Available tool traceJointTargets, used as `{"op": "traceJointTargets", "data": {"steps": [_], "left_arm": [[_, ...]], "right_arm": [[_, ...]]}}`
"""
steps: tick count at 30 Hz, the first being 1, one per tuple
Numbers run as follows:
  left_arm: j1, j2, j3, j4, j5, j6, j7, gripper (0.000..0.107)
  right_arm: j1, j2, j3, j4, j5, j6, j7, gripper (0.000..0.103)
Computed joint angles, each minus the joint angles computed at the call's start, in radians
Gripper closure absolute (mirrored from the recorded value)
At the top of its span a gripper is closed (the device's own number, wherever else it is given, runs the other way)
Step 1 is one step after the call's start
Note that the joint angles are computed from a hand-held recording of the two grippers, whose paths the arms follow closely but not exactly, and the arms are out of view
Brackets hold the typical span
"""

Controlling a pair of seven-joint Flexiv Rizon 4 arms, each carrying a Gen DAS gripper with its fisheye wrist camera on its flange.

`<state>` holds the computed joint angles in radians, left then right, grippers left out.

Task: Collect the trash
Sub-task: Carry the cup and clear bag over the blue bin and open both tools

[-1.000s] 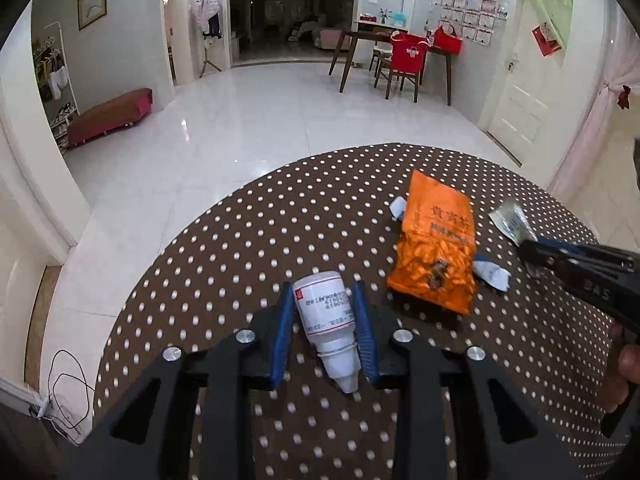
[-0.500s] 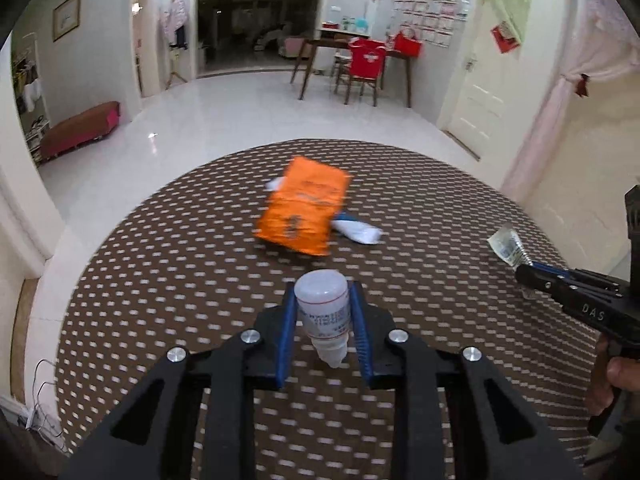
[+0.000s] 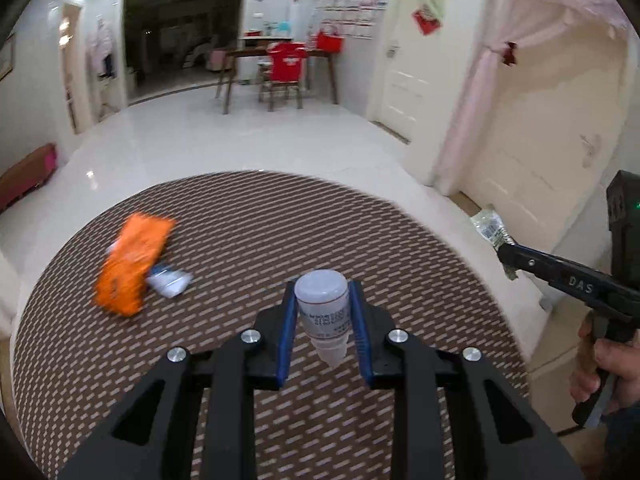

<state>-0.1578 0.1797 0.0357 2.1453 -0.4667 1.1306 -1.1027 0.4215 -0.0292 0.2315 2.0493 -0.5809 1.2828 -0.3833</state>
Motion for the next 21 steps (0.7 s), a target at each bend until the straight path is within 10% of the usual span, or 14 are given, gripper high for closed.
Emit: {"op": "traceJointTargets", "data": {"steps": [21], "left_arm": [[-0.152,-0.464,-0.189,-0.479,0.169,-0.219,-0.119,0.081]], "right_arm": [[-0.168,0.027,-0.057,0.160,0.447,-0.023,-0.236,0.089]]}}
